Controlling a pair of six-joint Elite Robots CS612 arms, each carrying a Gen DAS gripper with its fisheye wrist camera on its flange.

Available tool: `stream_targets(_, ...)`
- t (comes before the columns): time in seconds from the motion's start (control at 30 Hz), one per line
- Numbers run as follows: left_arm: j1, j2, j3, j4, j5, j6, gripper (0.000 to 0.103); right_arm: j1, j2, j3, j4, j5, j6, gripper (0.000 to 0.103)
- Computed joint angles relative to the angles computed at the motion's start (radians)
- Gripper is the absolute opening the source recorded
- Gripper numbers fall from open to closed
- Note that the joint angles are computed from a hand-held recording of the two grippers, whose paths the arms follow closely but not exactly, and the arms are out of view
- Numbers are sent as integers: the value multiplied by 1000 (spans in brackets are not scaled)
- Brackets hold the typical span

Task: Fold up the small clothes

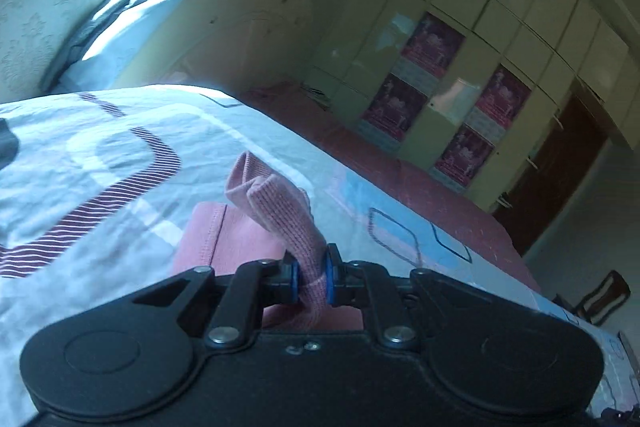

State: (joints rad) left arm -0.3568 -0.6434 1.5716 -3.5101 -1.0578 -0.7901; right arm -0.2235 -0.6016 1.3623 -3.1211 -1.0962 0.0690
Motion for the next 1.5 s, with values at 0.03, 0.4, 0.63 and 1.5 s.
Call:
stream_targets(0.03,-12,10,-32,25,-19,28,11,-5,5,-6,4,14,2,47)
stream_targets(0.4,-115,186,-436,328,-209,224,11,-72,53,-86,70,133,19,47)
stream_targets(0.63,-144,308,-664,630,-333,329,36,-112,64,-99,122,198,23,48)
stream_targets(1.5,-92,48,-120,419,-30,227,36,2,185,-345,517,369,-32,47)
